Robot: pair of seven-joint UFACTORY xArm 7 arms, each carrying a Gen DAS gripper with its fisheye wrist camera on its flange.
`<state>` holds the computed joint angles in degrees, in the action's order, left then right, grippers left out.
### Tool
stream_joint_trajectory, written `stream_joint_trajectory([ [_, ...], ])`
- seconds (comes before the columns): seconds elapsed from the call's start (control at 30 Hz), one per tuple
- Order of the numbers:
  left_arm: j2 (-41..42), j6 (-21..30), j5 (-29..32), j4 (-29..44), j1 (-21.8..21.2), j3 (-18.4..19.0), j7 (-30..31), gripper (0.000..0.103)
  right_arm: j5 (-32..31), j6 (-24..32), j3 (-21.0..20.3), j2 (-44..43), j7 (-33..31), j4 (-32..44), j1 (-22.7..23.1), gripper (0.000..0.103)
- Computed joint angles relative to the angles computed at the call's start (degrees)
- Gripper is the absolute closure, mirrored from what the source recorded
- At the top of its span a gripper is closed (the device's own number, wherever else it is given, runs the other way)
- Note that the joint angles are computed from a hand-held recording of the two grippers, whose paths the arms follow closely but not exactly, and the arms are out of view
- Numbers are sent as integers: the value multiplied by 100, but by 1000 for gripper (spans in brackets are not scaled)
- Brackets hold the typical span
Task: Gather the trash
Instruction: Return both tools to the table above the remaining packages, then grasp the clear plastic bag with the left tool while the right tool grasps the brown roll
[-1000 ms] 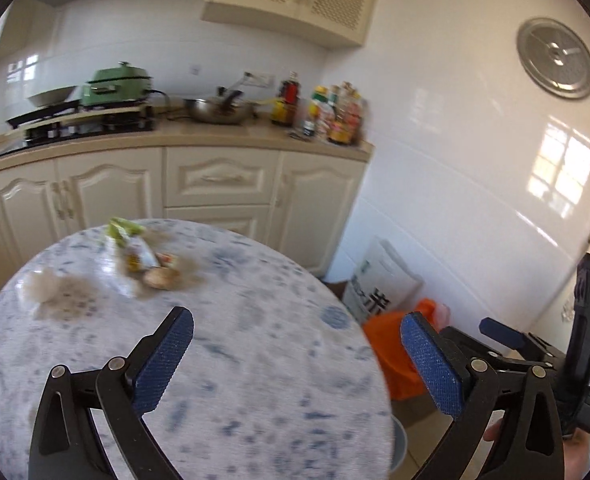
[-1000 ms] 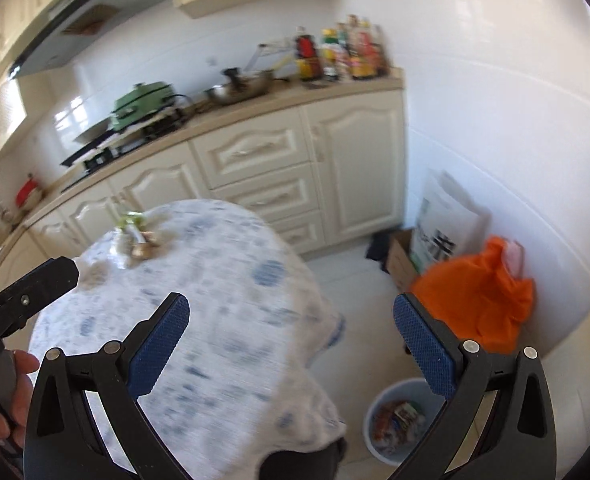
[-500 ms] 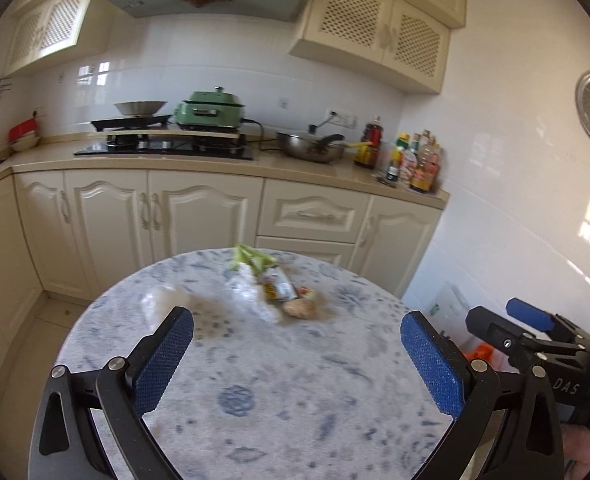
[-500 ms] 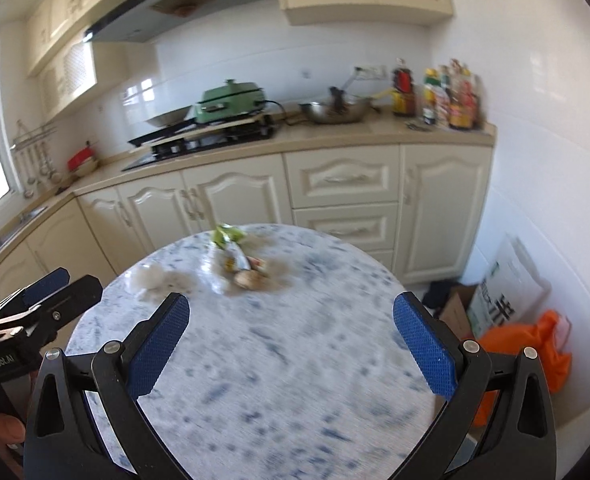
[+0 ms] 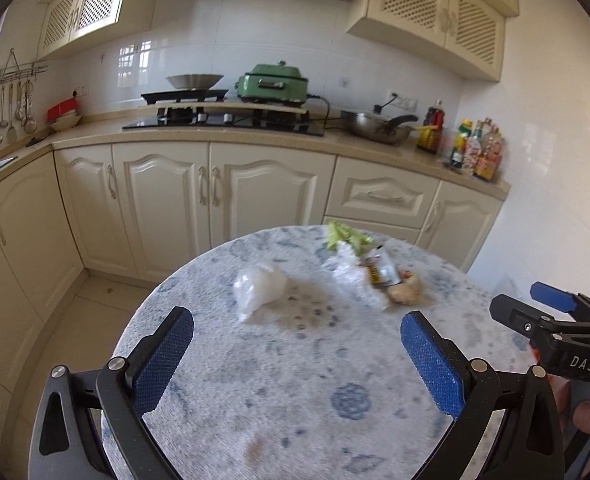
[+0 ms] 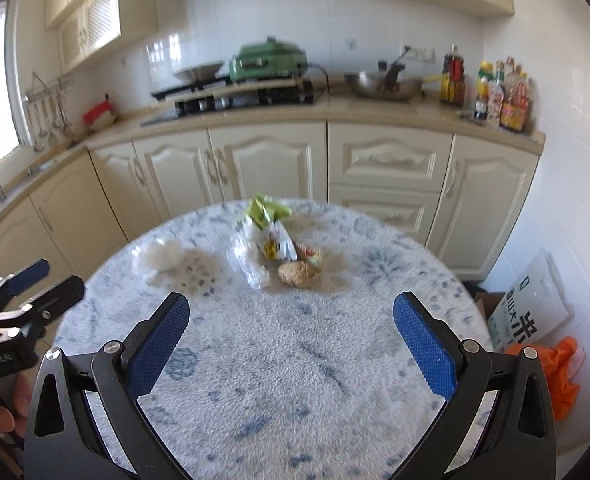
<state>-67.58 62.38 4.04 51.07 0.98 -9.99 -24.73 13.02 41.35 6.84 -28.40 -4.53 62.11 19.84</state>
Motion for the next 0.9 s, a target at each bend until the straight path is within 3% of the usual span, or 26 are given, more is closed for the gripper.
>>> stream_joint_trajectory([
  [0.27,1151,-484,205,-51,98,351,388,1,-249,-51,210,1129,317,503,-92,0],
  [0.63,2949,-1211,628,419,291,406,703,1,-1212,133,348,2465,1026,1398,-166,0],
  [0.73,3305,-1325,710,554,280,396,709,1,-1190,47,311,2517,915,1373,-132,0],
  [0.8,3458,-1432,735,582,238,408,723,1,-1106,28,297,2521,782,1339,-111,9],
  [0.83,3564,-1490,721,604,207,429,741,3,-1094,57,297,2538,722,1333,-100,25],
  [0.9,3687,-1463,650,662,131,475,778,14,-1119,-83,309,2507,671,1247,-78,31],
])
